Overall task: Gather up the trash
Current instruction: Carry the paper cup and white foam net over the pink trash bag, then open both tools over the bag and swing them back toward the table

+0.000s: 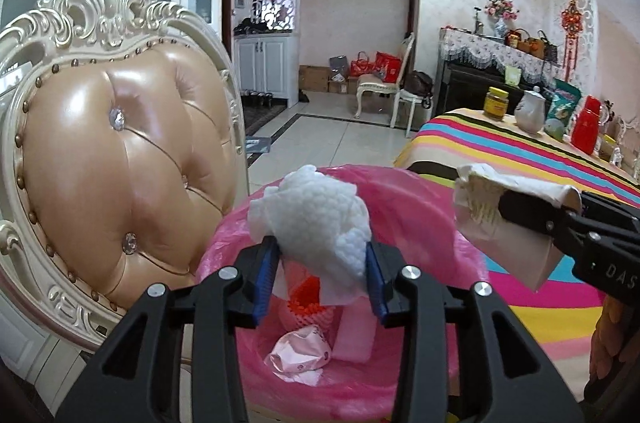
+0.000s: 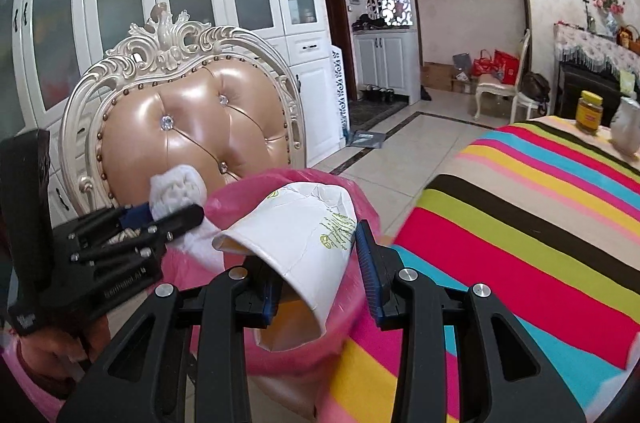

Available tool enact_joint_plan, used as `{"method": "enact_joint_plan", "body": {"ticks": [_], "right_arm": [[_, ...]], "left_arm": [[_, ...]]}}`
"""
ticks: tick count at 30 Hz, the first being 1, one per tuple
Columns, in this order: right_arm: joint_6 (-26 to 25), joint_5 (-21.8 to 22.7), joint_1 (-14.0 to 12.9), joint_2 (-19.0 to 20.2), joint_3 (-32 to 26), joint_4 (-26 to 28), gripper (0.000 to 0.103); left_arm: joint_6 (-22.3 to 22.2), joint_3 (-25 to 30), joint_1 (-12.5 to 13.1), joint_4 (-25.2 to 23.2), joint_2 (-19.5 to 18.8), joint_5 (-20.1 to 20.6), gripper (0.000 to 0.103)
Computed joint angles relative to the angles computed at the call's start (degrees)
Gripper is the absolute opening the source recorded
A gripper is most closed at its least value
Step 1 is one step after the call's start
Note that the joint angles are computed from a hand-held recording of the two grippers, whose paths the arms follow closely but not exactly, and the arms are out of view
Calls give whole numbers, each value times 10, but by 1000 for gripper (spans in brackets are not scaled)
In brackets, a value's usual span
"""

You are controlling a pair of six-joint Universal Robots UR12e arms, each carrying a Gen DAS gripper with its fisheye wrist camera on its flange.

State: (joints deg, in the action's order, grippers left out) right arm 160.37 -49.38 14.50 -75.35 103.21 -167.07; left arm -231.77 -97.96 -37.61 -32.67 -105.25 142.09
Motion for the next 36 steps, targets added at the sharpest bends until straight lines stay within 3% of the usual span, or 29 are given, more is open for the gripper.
{"method": "enact_joint_plan", "body": {"ticks": [3, 6, 7, 13, 17, 21, 26, 36], "right_arm": [[3, 1, 9, 13, -11, -15, 36], [10, -3, 14, 25, -20, -35, 63], [14, -2, 14, 27, -21, -42, 66], [24, 16, -4, 15, -9, -42, 66], [19, 13, -24, -10, 20, -63, 66], [21, 16, -49, -35, 51, -76, 68], [29, 7, -84, -63, 88, -94, 71], [49, -99, -180, -117, 161, -92, 76]], "left_arm": [[-23, -4, 5, -17, 3, 1, 46], [-65, -6, 2, -50, 6, 22, 67], [-76, -8, 1, -59, 7, 30, 71], [-182, -2, -17, -158, 18, 76, 98], [-214, 4, -28, -179, 17, 85, 98], [-195, 22, -38, -172, 3, 77, 98], [-128, 48, -47, -113, -25, 47, 98], [65, 167, -65, 6, -127, -54, 98]]}}
